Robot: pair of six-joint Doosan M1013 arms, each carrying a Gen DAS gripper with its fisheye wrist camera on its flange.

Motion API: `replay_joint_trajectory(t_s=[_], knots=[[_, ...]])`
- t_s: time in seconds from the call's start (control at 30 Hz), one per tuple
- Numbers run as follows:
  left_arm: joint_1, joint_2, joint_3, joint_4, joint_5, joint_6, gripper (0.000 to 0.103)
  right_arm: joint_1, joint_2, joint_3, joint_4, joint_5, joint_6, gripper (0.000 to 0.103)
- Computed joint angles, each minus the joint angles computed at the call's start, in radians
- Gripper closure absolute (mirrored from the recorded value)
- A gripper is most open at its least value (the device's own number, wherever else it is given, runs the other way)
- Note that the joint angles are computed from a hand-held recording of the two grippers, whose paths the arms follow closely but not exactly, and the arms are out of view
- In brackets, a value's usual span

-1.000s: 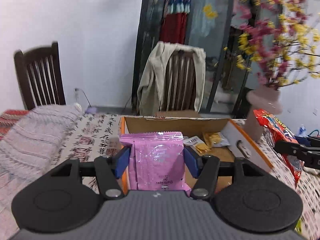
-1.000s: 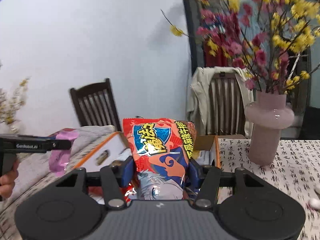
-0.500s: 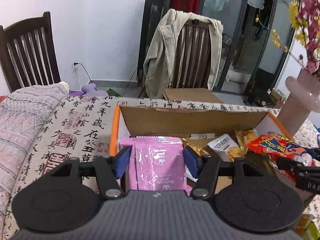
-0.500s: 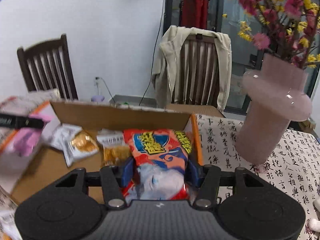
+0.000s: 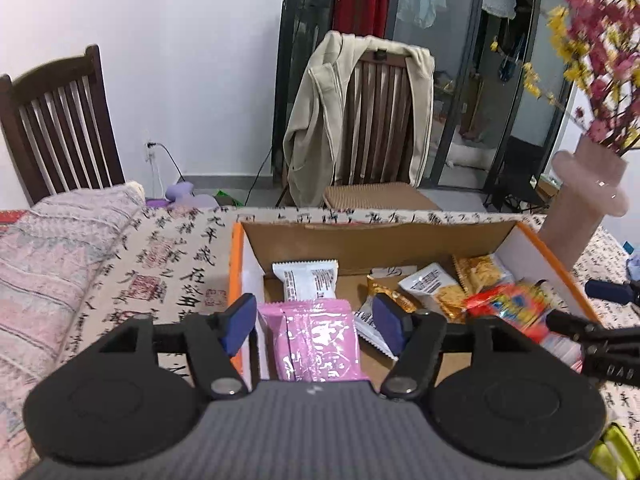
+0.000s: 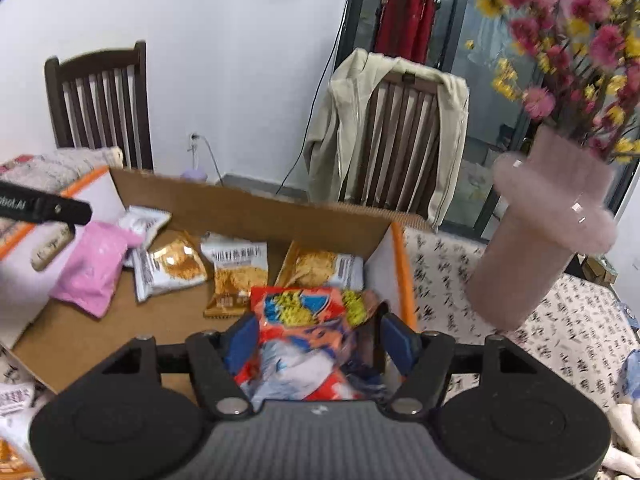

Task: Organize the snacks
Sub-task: 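Withdraw both tools from the box back over the snack pile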

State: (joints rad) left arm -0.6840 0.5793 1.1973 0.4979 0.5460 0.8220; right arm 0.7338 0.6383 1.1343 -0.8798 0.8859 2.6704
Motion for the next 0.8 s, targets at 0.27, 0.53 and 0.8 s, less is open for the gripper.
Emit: replay_joint_trajectory(t_s=[0.27, 0.53, 0.8], knots=[[-0.039, -0.105, 0.099, 0.184, -0.039, -0.159, 0.03, 0.029, -0.094, 0.092, -0.126, -0.032, 0.123, 0.032], [-0.101, -0.236, 0.261, 0.428, -0.079, -0.377, 0.022, 0.072, -0.177, 0.182, -0.21, -0.065, 0.228, 0.03], [-0.222, -0.37, 0.507, 0.921, 0.005, -0.868, 0.005, 0.157, -0.273, 0.356, -0.395, -0.161, 0.465, 0.022]])
